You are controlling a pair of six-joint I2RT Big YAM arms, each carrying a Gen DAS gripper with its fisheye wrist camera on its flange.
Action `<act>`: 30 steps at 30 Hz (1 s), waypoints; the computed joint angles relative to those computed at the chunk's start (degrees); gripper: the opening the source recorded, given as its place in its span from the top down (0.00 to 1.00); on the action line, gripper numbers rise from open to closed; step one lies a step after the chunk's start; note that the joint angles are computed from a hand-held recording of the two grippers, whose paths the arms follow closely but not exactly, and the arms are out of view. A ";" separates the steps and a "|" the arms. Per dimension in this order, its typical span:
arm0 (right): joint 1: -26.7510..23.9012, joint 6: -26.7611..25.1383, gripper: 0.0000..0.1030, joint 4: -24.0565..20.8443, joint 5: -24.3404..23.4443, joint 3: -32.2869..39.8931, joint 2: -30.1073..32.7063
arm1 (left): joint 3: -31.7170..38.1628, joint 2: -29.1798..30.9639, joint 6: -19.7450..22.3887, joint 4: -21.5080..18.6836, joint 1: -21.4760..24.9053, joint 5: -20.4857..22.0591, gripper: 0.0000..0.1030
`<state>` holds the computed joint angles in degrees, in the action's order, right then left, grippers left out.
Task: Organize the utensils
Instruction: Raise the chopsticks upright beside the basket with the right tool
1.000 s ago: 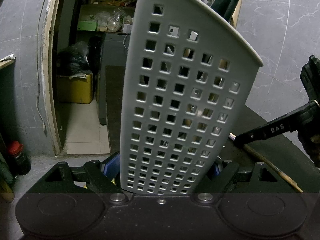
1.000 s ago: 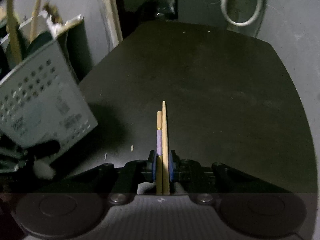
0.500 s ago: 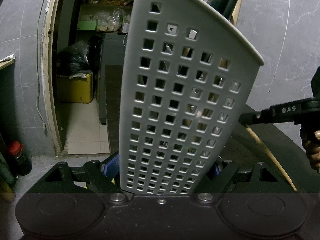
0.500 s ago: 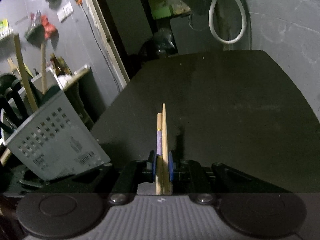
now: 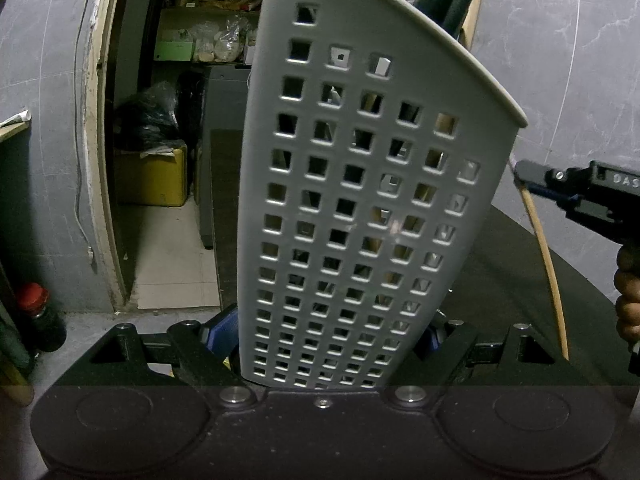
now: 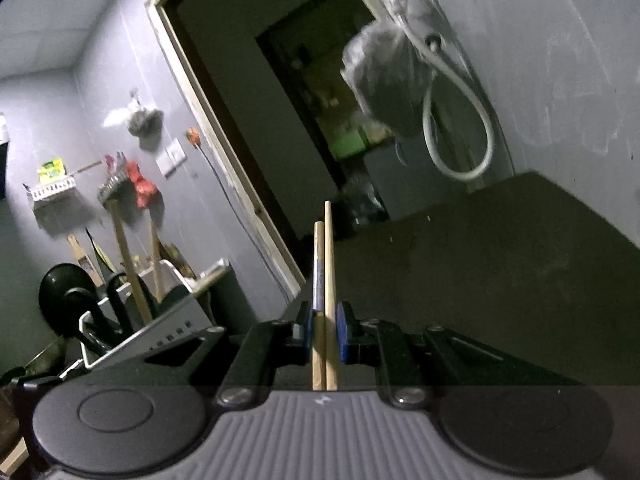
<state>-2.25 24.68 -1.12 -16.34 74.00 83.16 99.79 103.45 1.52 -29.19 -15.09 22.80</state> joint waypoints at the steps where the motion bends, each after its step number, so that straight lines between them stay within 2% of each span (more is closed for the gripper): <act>1: 0.07 0.30 0.86 1.66 0.13 -0.62 -0.14 | 0.00 -0.01 0.06 -0.03 0.00 -0.05 0.18; 9: 0.90 1.03 0.86 12.08 4.34 -3.73 -0.96 | 0.00 -0.09 0.07 -0.13 -0.07 -0.15 0.18; 11: 1.24 0.33 0.86 13.17 5.67 -4.03 -1.14 | -0.01 -0.09 0.08 -0.13 -0.08 -0.16 0.18; 20: 3.02 -3.58 0.86 15.09 9.31 -6.75 -3.41 | -0.09 -0.18 0.16 -0.16 -0.08 -0.25 0.17; 30: 3.38 -3.85 0.86 15.52 9.39 -7.82 -4.16 | -0.08 -0.15 0.15 -0.13 -0.13 -0.28 0.17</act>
